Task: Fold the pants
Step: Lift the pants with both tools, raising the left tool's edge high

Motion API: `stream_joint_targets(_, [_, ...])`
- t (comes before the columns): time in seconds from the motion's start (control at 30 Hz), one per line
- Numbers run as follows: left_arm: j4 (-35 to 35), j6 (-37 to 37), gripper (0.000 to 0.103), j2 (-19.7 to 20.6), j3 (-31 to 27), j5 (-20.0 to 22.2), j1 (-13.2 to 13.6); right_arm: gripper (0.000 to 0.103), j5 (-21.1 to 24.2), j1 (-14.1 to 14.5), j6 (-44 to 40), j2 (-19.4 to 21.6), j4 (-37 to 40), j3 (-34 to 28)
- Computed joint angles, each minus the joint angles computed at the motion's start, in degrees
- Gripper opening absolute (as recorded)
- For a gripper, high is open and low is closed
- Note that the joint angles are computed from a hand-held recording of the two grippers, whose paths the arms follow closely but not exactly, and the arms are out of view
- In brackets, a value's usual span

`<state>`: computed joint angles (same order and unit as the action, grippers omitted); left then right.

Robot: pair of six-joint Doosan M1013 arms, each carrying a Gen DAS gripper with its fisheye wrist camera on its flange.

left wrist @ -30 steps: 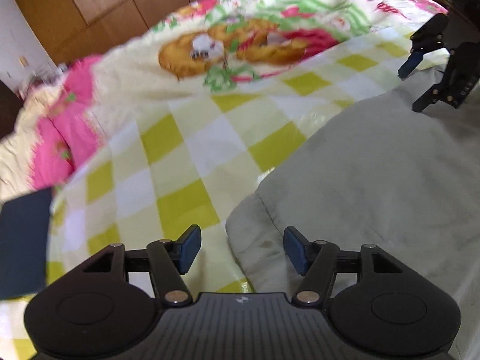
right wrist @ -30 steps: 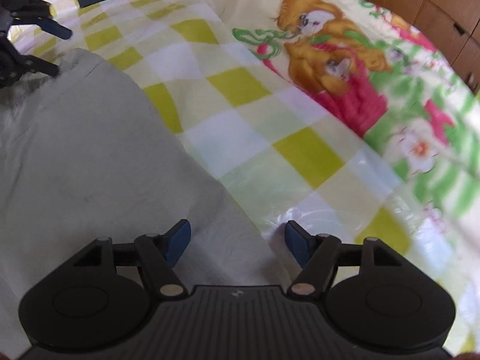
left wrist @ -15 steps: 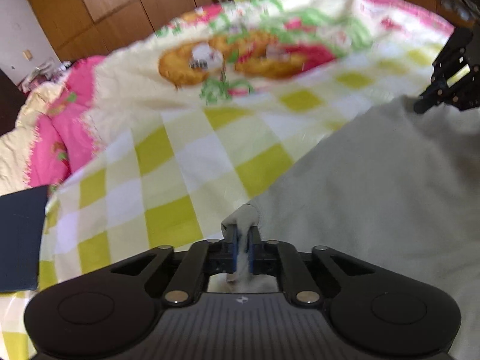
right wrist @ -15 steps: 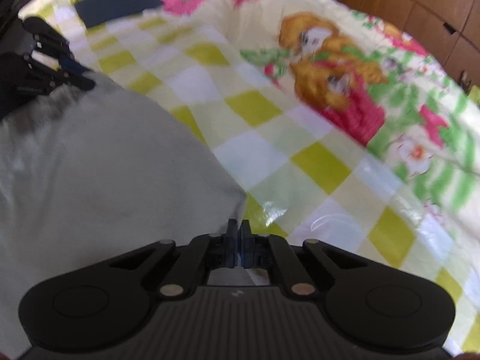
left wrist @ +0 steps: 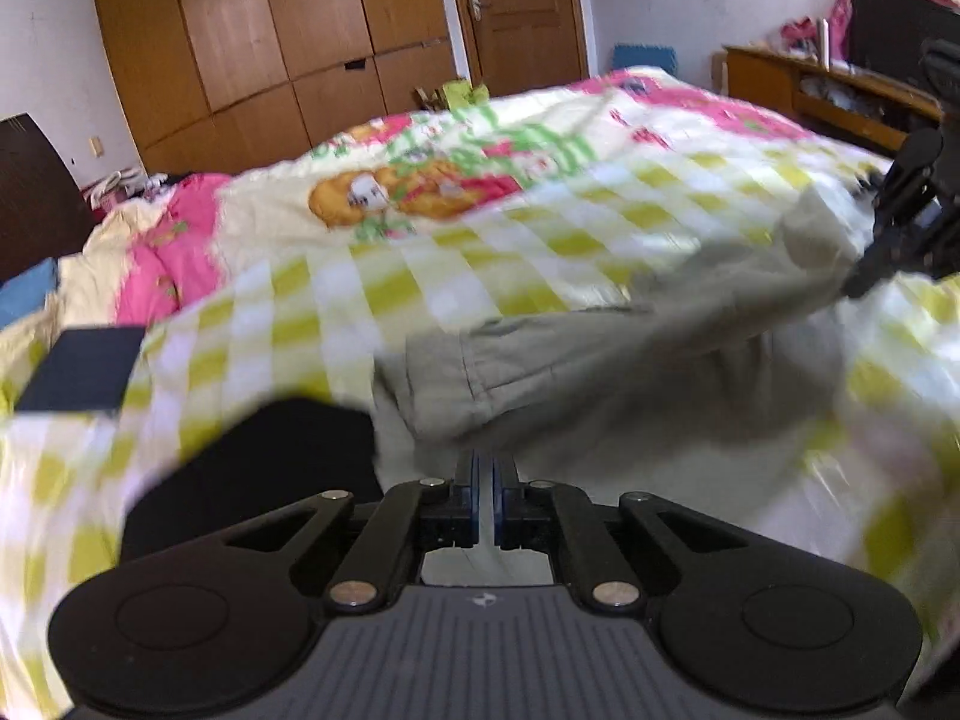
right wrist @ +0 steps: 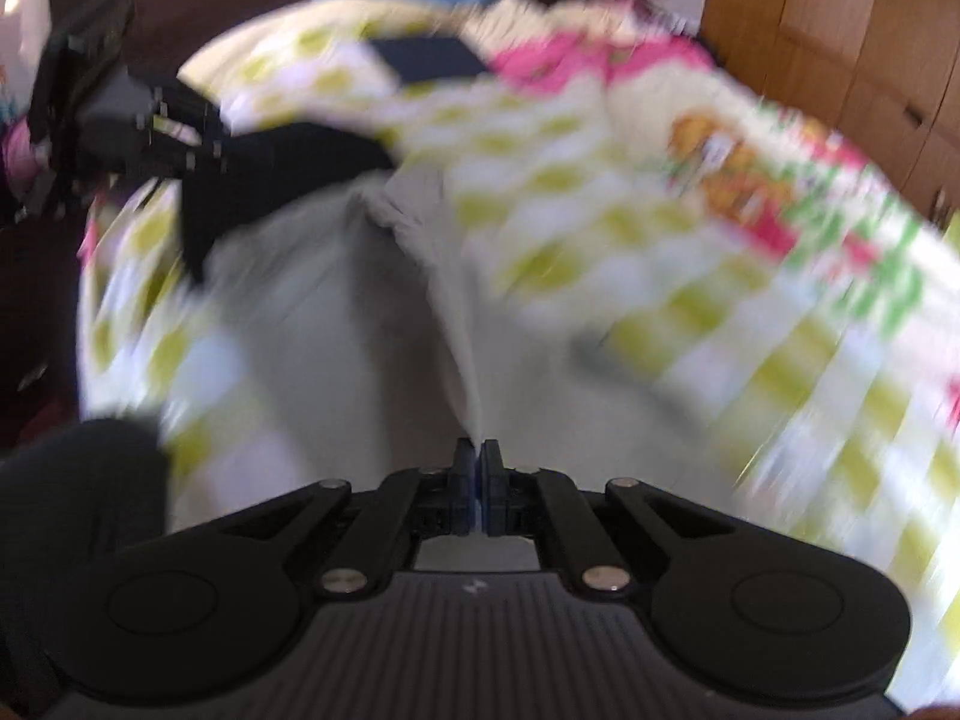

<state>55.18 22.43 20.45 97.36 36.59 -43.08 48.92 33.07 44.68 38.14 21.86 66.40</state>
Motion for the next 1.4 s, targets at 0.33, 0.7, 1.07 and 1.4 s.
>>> stream_joint_targets(0.33, [18.7, 8.29, 0.06, 8.29, -4.07, 12.58, -4.96, 0.002, -1.07, 0.27, 5.32, -0.07, -1.36, 1.5])
stream_joint_targets(0.7, [22.83, 31.75, 0.051, 16.83, -10.39, 16.38, -3.18, 0.002, -1.45, -0.74, 7.21, 0.06, -1.28, 0.62])
stream_joint_targets(1.07, [23.24, 20.94, 0.027, 10.89, -5.56, 28.4, -7.18, 0.002, -3.5, -0.64, 1.46, -2.97, 5.15, 5.59])
stream_joint_targets(1.4, [27.02, 22.97, 0.068, 15.14, -7.59, 20.85, -5.86, 0.002, -5.8, -0.29, 3.12, -2.48, 3.21, 3.94])
